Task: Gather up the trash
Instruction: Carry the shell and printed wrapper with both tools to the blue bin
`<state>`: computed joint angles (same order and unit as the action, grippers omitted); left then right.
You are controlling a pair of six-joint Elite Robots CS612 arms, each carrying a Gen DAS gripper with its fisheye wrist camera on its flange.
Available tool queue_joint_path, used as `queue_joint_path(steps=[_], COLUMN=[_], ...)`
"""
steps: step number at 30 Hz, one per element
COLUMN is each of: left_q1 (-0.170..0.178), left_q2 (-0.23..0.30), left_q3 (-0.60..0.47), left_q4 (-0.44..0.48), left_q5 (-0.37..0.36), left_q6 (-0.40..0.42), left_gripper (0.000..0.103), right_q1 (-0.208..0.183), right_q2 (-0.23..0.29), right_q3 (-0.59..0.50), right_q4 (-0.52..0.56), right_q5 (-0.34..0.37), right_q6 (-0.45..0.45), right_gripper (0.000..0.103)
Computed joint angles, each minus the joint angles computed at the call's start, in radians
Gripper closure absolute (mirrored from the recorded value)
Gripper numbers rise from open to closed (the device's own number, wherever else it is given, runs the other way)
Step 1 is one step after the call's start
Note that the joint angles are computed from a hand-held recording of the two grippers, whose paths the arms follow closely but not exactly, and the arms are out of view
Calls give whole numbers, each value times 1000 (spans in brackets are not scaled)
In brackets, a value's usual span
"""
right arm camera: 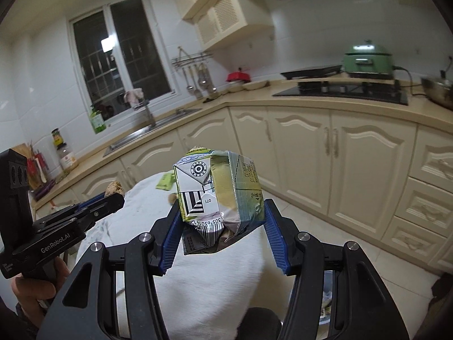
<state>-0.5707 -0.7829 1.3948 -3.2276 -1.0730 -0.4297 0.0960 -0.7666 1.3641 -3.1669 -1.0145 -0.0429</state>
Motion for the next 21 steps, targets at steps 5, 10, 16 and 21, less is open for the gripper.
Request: queue_joint_path(steps=[5, 10, 16, 21], left_q1=[-2, 2, 15, 28], left_q2=[58, 140, 247, 363], left_q3=[-105, -249, -442, -670], left_q4=[47, 149, 313, 517], left_q5=[-80, -177, -267, -319], left_q6=[55, 86, 96, 92], left_gripper=[89, 89, 89, 89], right_q1=[-34, -66, -96, -110], right_q2=[-1, 18, 56, 104], right_q3=[17, 10, -19, -72], right_q4=[-17, 7, 71, 143], right_q5=[-42, -84, -113, -121], right_q6=[43, 87, 122, 147], right_gripper=[47, 47, 47, 47])
